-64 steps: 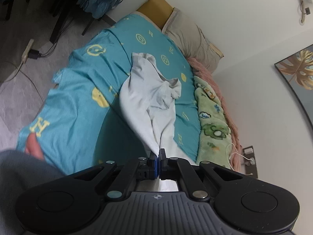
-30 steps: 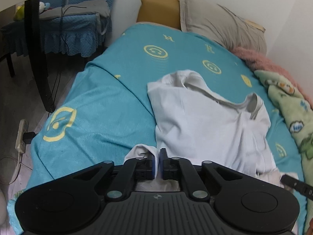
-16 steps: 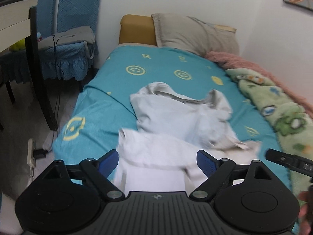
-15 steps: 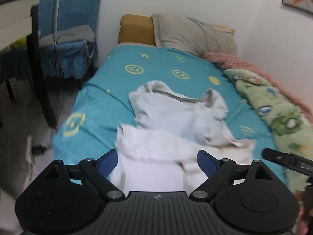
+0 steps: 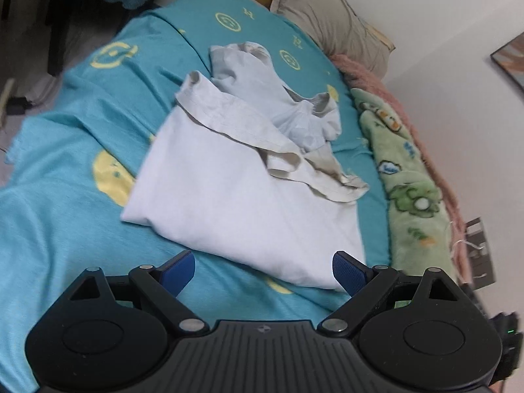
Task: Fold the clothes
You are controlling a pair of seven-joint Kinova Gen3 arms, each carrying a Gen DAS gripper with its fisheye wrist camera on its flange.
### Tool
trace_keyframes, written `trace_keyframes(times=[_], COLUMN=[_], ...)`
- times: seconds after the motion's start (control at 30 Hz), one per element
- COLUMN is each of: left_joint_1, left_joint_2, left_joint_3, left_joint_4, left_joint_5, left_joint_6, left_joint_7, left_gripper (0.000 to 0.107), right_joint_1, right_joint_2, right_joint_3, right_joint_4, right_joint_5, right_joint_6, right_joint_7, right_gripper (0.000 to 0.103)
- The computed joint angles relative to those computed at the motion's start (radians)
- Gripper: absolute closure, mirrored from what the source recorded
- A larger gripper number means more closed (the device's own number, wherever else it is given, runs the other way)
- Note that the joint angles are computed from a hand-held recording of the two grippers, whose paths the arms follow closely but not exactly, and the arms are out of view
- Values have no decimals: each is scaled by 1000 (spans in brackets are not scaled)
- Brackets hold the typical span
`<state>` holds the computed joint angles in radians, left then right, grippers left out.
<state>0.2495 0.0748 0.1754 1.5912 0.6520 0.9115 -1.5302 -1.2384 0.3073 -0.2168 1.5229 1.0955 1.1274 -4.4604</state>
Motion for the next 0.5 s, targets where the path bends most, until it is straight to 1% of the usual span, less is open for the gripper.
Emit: trace_keyframes(times=[0.03,0.07,0.1,0.17,0.3,0.37,0.4,0.43,0.5], left_joint_1=[-5,-6,-6,-9,-20,-24,-26,-28,-32], left_joint_2=[7,12,16,23,50,81,100,120,160], left_joint_3=[0,2,4,8,19,29,34,41,54], left_joint_4=[8,15,21,34,54,53,48,41,21], left_joint_5=[32,51,66,105,208,258,274,287,303], left_joint_6=[-1,-7,-14,-27,-51,-48,-41,-34,-10], left_joint_7=[-15,-24,-31,-54,-118,-144,-157,-169,-187], left_gripper=[15,16,16,16,16,16,16,16,16], right_joint_1=[3,6,9,12,28,32,34,32,27], right_joint_2=[3,7,11,25,45,52,56,60,67], right_joint_3=[5,9,14,23,36,43,44,46,51], right_joint_4=[13,26,36,39,33,34,27,17,-2], right_joint_5=[11,23,35,48,15,4,-4,-7,-9], right_joint_6=[-20,-39,-53,-50,-43,-41,-36,-26,-7], right_joint_7=[-35,-71,-105,-146,-174,-195,-186,-168,-137], right_gripper=[24,27,30,31,45,60,75,84,91])
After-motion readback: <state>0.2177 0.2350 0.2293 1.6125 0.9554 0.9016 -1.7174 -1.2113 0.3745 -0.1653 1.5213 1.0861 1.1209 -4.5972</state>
